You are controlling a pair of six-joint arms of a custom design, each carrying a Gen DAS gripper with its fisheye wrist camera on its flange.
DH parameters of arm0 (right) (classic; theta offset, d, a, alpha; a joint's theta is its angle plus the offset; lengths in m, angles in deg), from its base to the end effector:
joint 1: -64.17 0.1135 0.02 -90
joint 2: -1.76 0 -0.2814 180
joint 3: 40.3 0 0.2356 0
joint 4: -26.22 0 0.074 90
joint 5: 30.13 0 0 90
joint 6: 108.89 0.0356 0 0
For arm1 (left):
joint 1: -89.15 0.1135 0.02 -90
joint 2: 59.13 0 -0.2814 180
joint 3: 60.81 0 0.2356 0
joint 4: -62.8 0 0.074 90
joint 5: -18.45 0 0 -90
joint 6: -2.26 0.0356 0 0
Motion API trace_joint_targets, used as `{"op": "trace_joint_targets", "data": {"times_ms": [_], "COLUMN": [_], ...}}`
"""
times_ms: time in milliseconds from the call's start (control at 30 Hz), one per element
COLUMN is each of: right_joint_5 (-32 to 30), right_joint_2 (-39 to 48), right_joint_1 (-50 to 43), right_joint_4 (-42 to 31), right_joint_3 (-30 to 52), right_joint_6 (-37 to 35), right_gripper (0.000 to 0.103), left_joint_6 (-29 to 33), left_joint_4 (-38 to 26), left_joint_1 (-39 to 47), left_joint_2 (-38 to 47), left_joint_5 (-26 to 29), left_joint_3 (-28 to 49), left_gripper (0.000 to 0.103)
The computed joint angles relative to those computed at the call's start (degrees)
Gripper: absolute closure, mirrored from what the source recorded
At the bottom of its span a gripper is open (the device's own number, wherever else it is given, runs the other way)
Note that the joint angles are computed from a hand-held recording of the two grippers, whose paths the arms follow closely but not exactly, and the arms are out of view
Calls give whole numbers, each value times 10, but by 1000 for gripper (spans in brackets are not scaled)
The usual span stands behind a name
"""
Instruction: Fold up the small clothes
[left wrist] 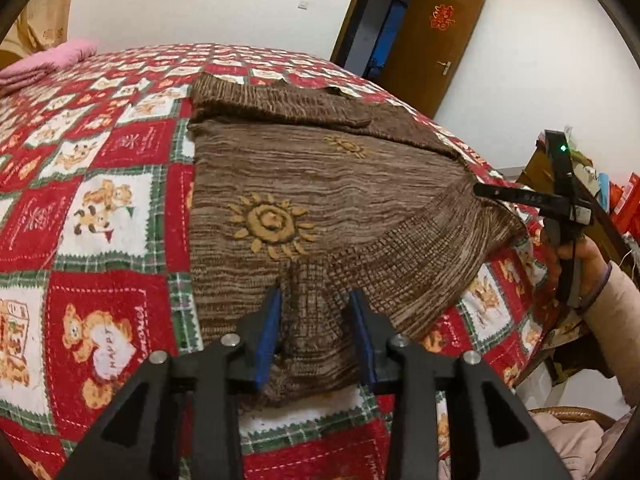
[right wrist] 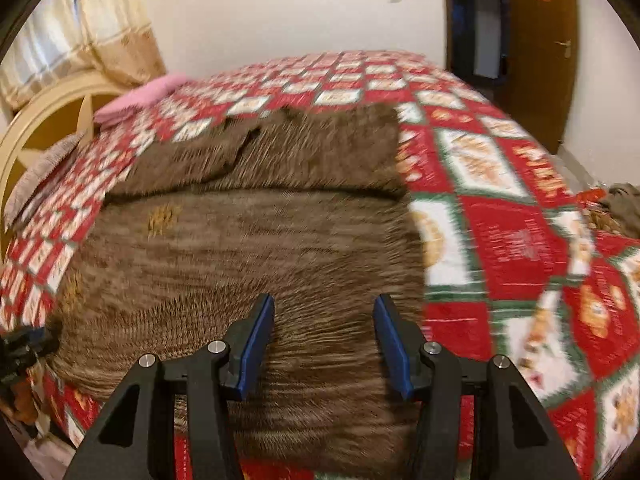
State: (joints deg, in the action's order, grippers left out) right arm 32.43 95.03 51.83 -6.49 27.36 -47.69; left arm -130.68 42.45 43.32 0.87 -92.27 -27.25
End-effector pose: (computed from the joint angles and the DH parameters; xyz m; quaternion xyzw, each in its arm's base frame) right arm 0.3004 -0.0489 0.2027 -0.1979 0.9157 0.1205 0.3284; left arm 0.1231 -0.1087 0.1741 -0.0431 0.9160 -0.1339 0.3758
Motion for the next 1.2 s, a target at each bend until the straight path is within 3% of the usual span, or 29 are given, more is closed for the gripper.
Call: {"op": "trace_joint_targets", "data": {"times_ms": [33,67,133,300,433,500,567,633,800,867,900,967,1000,1200], "right_joint_5": [28,53,45,-5,-5,32,38,50,45,44,41,40,39,40], "right_joint_2": [-9,-20,-35,-111,-141,-136,-122,-110,-83,-84,-86,-86,-84,-78], "right_joint_1": [11,19,10,-49,-71,-60,-61,-59,-68,-69,-72,-72,-73,-72], "right_joint_4": [32,54,39,50,86,106,104,114,121,122,120,119,117,116], "right_joint_3": [-21,-37,-38,-66,-84,-94,-94,-102,-108,-113,-115,-115,-113,-111], "right_joint_6": [-3,-6,-14,20,61,72,75,75,73,76,76,76,78,78], "right_gripper": [77,83,97,98,98,98,98,98,98,98,98,98,98,98], "left_joint_6": [2,2,0,19,91,114,131,142,150,149,149,148,141,121], "left_joint_4": [3,4,7,-36,-27,-23,-21,-12,-27,-5,6,19,23,24], "left_joint_1": [0,1,15,34,100,126,158,168,164,183,187,192,194,154], "left_joint_2": [1,-1,-13,-70,1,32,27,-4,8,28,43,76,88,93], "left_joint_5": [-1,-2,12,-28,-18,1,37,48,31,62,70,82,87,40], "left_joint_3": [-1,-3,-8,23,82,100,99,79,70,63,62,67,69,61], "left_gripper": [78,90,90,90,84,71,35,24,24,27,30,47,49,49]}}
